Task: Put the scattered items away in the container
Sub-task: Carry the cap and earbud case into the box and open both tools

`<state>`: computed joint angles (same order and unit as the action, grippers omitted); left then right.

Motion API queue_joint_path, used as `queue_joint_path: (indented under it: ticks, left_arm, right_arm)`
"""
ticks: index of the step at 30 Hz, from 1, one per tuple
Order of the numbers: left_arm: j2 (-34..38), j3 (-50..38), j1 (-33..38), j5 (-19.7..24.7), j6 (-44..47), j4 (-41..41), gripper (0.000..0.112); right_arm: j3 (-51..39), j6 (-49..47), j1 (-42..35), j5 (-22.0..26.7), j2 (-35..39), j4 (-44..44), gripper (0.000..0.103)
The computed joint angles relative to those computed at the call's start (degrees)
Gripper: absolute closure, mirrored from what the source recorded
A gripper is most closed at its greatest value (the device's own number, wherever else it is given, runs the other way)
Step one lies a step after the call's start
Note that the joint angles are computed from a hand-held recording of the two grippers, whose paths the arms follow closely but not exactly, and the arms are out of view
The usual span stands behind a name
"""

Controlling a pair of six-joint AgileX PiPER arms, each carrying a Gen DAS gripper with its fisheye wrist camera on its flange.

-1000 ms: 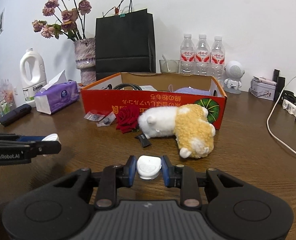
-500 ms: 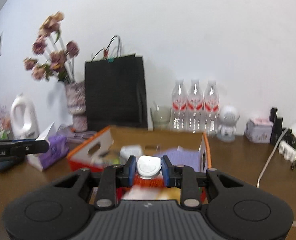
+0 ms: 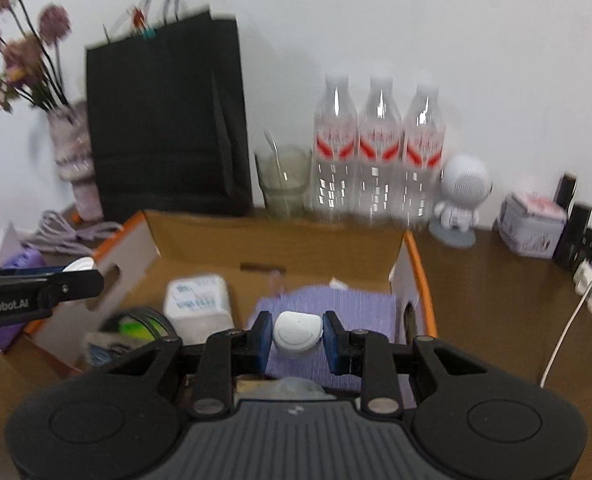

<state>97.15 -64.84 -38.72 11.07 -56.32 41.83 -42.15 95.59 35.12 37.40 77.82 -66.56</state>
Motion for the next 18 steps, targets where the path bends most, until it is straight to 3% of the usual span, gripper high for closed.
queue_joint_path:
  ticks: [6, 7, 8, 10, 12, 13, 14, 15, 18]
  left_arm:
    - [2.85, -1.01, 0.99, -0.13, 9.4, -8.32, 0.071]
    - [3.05, -1.34, 1.13, 0.26, 12.59, -11.49, 0.065]
    - [3.28, -1.89, 1.29, 0.95, 16.6, -15.52, 0.047]
    - [3.31, -2.03, 1.2, 1.14, 18.92, -17.34, 0.035]
    - [2.93, -1.7, 0.66, 1.28, 17.46, -14.9, 0.024]
    - [2.68, -1.47, 0.27, 1.4, 15.02, -12.42, 0.01]
    - [2.29, -1.21, -0.06, 1.52, 12.48, -9.94, 0.009]
    - [1.89, -1.0, -0.21, 1.44, 12.24, -9.72, 0.009]
    - [0.71, -0.54, 0.02, 0.8, 20.73, -18.53, 0.009]
  right_arm:
    - [1.51, 0.52, -3.65, -5.29, 2.69, 0.66, 0.076]
    - [1.45, -0.65, -4.21, -6.02, 2.78, 1.81, 0.067]
    - [1.38, -1.76, -4.81, -6.8, 2.83, 3.08, 0.058]
    - [1.15, -1.61, -4.6, -6.14, 2.98, 3.75, 0.014]
    - [1.23, -1.68, -3.59, -5.02, 2.66, 3.29, 0.011]
    - [1.09, -2.77, -3.42, -4.87, 2.46, 4.05, 0.01]
    - [0.81, -4.02, -3.23, -4.55, 2.33, 5.21, 0.009]
    - [0.47, -5.25, -3.07, -4.04, 2.24, 6.42, 0.001]
    - [0.15, -5.88, -1.69, -1.77, 1.62, 7.32, 0.0]
